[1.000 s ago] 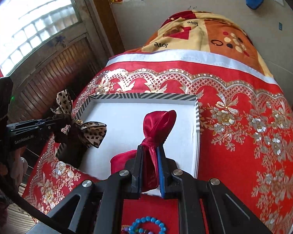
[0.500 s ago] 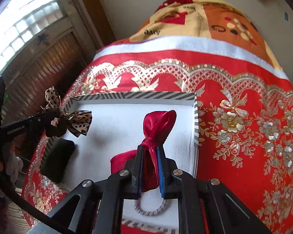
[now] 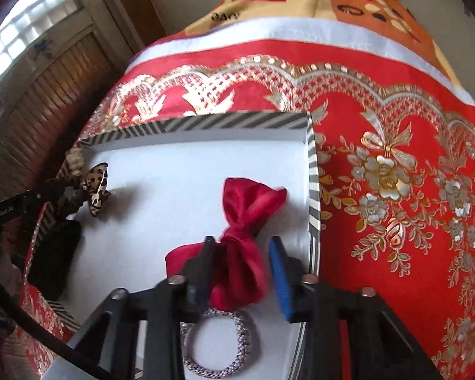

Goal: Organize jewelry
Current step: 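Carry both bows into the white box while both tools open to release them, then withdraw both open tools from the box toward the bracelets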

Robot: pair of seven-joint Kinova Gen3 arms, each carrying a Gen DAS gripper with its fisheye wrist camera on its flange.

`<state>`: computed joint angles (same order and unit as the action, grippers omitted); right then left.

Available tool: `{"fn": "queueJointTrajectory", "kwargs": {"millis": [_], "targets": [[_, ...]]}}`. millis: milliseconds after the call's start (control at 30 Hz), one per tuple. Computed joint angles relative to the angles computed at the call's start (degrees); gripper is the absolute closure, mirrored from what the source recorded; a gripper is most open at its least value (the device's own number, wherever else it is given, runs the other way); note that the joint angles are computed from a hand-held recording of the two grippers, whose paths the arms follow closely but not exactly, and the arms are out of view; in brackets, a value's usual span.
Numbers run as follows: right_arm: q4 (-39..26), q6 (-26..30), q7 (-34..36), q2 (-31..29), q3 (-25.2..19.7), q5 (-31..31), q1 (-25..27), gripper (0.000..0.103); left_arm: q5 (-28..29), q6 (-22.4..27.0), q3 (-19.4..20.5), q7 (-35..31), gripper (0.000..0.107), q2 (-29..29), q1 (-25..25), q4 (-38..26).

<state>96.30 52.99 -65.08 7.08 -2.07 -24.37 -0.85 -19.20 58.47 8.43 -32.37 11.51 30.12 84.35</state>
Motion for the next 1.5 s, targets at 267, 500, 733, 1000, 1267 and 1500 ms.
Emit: {"fn": "queueJointTrajectory", "kwargs": {"millis": [267, 500, 733, 1000, 1267, 1500], "targets": [[3.0, 1.6, 0.6, -5.8, 1.4, -3.7, 0.6, 0.061, -3.0, 5.3, 1.4, 2.2, 0.054, -0.3, 3.7, -1.7], [6.6, 2.1, -2.4, -12.0, 2.6, -1.8, -1.4, 0.059, -6.7, 8.0, 3.2, 6.1, 0.054, -2.3, 7.9, -0.6], [10.0, 2.9, -4.1, -17.8, 4.2, -1.0, -3.0, 0.059, -12.4, 12.6, 6.3, 11.9, 0.054, -4.5, 12.1, -0.1], [13.3, 2.7, -8.4, -24.3, 3.9, 2.2, -5.4, 0.054, -15.4, 16.6, 9.5, 16.2, 0.054, -6.3, 15.3, 1.4], [15.6, 3.7, -13.1, -30.2, 2.9, 5.1, -7.7, 0.053, -17.9, 20.2, 12.6, 19.9, 0.054, -7.6, 18.4, 2.2], [16.7, 4.8, -16.6, -34.4, 2.4, 6.9, -9.2, 0.053, -19.6, 22.1, 14.5, 22.0, 0.054, -8.6, 20.7, 2.9]]}}
